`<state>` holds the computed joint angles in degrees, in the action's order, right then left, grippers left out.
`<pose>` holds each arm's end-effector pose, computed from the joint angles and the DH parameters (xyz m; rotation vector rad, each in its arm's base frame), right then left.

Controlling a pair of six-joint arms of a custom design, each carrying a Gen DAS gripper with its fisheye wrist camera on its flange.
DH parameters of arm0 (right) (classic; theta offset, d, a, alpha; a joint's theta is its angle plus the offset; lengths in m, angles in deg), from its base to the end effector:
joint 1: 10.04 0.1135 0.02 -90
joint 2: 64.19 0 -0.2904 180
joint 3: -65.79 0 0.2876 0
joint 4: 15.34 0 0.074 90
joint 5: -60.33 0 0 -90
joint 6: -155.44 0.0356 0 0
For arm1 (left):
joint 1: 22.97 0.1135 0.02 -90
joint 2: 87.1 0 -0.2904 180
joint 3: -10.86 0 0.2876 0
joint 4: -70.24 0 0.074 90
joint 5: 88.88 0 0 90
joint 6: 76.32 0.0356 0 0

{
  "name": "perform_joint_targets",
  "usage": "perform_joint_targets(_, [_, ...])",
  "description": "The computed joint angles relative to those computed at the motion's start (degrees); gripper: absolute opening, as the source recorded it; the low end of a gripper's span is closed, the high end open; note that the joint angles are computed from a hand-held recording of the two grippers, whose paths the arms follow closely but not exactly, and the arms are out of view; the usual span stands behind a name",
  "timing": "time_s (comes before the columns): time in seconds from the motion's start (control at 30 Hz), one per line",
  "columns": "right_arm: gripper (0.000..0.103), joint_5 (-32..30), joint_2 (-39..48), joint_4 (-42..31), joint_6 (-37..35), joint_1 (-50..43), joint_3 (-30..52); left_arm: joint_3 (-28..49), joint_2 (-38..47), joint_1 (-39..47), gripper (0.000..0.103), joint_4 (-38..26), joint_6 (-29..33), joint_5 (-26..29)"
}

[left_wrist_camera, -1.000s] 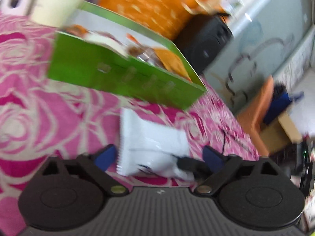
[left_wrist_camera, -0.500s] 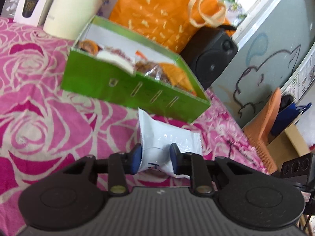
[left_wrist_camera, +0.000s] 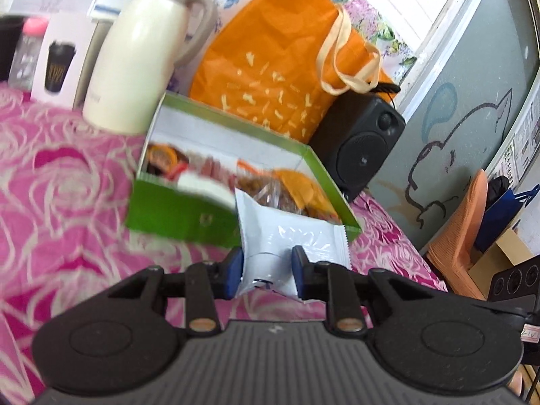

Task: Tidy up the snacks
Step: 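Lower the white packet into the green box and open both grippers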

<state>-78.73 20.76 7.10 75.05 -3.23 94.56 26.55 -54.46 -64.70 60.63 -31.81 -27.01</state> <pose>0.2306 0.0546 0.1098 -0.4513 2.0678 1.0857 0.1193 -0.0839 0.1392 -0.3724 1.9741 -0.4862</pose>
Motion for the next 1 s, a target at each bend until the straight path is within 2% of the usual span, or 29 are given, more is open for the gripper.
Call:
perform_joint_targets(0.1, [0.022, 1.4, 2.0, 3.1, 2.1, 1.6, 2.2, 2.1, 3.2, 5.4, 0.022, 2.8, 4.8, 3.5])
perform_joint_targets(0.27, [0.022, 3.1, 6.1, 5.3, 4.3, 3.3, 6.7, 5.2, 11.7, 11.2, 0.022, 9.7, 12.2, 6.2])
perform_joint_targets(0.43, [0.022, 6.7, 8.1, 4.4, 1.4, 5.0, 10.6, 7.5, 22.4, 16.4, 0.023, 18.9, 17.6, 9.5])
perform_joint_targets(0.57, [0.022, 11.1, 11.5, 7.6, 0.4, 6.7, 13.5, 12.3, 34.2, 19.2, 0.022, 24.7, 21.8, 9.5])
perform_joint_targets(0.63, [0.022, 12.5, 13.2, 9.2, 0.2, 7.6, 15.2, 14.7, 39.4, 20.6, 0.019, 27.3, 22.8, 10.9])
perform_joint_targets(0.77, [0.02, 15.9, 16.1, 11.5, -0.4, 9.2, 17.4, 17.9, 44.9, 20.2, 0.012, 30.2, 24.8, 8.5])
perform_joint_targets(0.93, [0.02, 14.0, 20.1, 10.6, 1.9, 7.8, 20.4, 18.7, 48.5, 21.9, 0.013, 31.6, 23.6, 10.0])
perform_joint_targets(0.97, [0.023, 13.4, 20.6, 11.1, 2.1, 7.5, 20.6, 18.5, 48.5, 22.1, 0.016, 31.8, 23.4, 9.9])
perform_joint_targets(1.0, [0.035, 12.8, 20.9, 11.7, 2.5, 7.2, 20.6, 18.4, 48.5, 22.2, 0.024, 32.1, 23.3, 9.5])
